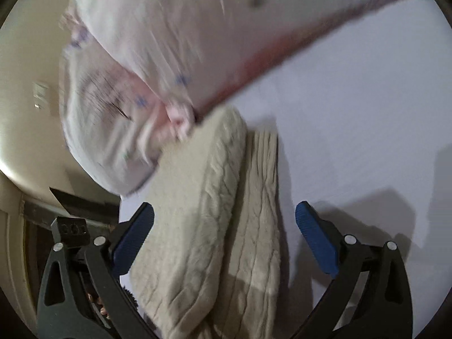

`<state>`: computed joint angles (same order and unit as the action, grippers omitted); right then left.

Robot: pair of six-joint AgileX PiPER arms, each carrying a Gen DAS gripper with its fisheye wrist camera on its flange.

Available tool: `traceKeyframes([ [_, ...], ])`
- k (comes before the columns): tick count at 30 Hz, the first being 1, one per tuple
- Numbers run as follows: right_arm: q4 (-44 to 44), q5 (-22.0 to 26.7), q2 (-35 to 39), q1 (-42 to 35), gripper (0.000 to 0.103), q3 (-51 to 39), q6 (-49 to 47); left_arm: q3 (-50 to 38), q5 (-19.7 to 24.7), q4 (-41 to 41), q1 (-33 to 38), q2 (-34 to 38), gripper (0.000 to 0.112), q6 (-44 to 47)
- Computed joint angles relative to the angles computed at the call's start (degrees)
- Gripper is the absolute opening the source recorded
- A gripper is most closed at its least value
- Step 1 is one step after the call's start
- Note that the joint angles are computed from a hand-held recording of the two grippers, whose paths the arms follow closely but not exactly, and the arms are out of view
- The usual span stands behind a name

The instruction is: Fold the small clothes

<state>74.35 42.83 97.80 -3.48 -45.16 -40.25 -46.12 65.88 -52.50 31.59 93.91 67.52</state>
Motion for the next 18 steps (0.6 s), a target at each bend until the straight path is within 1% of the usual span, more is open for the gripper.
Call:
traceKeyframes([
  [2, 0.40, -0.61, 0.60, 1.23, 0.100, -0.64, -0.96, 0.03, -2.10, 0.72, -1.51, 1.59, 0.082, -0.78],
  [3, -0.07, 0.02, 1.17, 1.63, 0.095, -1.18, -0.67, -0.14, -2.96, 1.47, -1.77, 2.17, 0.084, -0.88],
  [4, 1.42, 1.28, 1.87, 1.66, 0.081, -0.98, -2.67, 0.24, -4.66, 1.73, -3.06, 2.86, 0.086, -1.31],
  [5, 2.16, 1.64, 2.53, 2.00, 0.072, -1.00, -3.72, 1.66, -6.12, 0.24, -5.59, 2.52, 0.087, -1.90],
  [6, 2.48, 0.47, 2.56, 2.80, 0.055, -0.44, -4.43, 2.65, -6.13, -0.53, -5.82, 3.08, 0.088, -0.94],
  [7, 2.81, -1.50, 1.55, 3.49, 0.040, 0.56, -5.34, 3.89, -6.15, -3.00, -5.88, 2.76, 0.085, 2.11],
  [8, 5.43, -1.17, 1.46, 3.71, 0.036, 1.44, -8.20, 3.98, -6.23, -3.31, -6.80, 3.52, 0.078, 3.14],
  [9, 7.82, -0.93, 0.86, 3.94, 0.034, 2.13, -10.43, 3.81, -7.42, -4.07, -7.69, 3.16, 0.069, 3.31],
  [10, 8.76, -2.15, -0.43, 4.77, 0.033, 2.49, -11.43, 3.40, -6.33, -3.32, -6.67, 2.61, 0.058, 4.40],
  [11, 9.59, -3.68, -2.57, 6.44, 0.032, 2.49, -12.51, 2.49, -5.29, -3.52, -6.23, 3.26, 0.048, 5.29],
  [12, 10.11, -4.03, -3.18, 7.32, 0.032, 1.94, -13.13, 1.35, -2.08, -2.54, -3.49, 2.84, 0.047, 6.79],
  [13, 10.33, -4.51, -3.80, 8.45, 0.031, 1.19, -13.35, 0.62, -0.30, -1.97, -1.65, 2.39, 0.047, 8.30],
  [14, 10.68, -5.79, -3.84, 10.15, 0.031, -0.06, -13.60, 0.46, -0.01, -1.54, 0.64, 0.39, 0.047, 10.57],
  [15, 8.93, -7.50, -3.34, 11.80, 0.032, -1.91, -11.67, 1.03, -1.52, -1.59, 1.76, -1.38, 0.048, 12.65],
  [16, 4.89, -10.57, -2.82, 13.92, 0.035, -3.93, -7.45, 1.68, -5.32, -1.14, 2.43, -3.56, 0.051, 14.67],
  [17, -0.84, -15.93, -2.07, 16.97, 0.040, -5.68, -1.72, 2.20, -8.16, -0.72, 2.63, -4.46, 0.052, 14.87],
  [18, -6.26, -20.06, -2.45, 19.03, 0.046, -5.87, 4.01, 2.30, -9.94, -0.46, 2.86, -4.20, 0.053, 14.61],
])
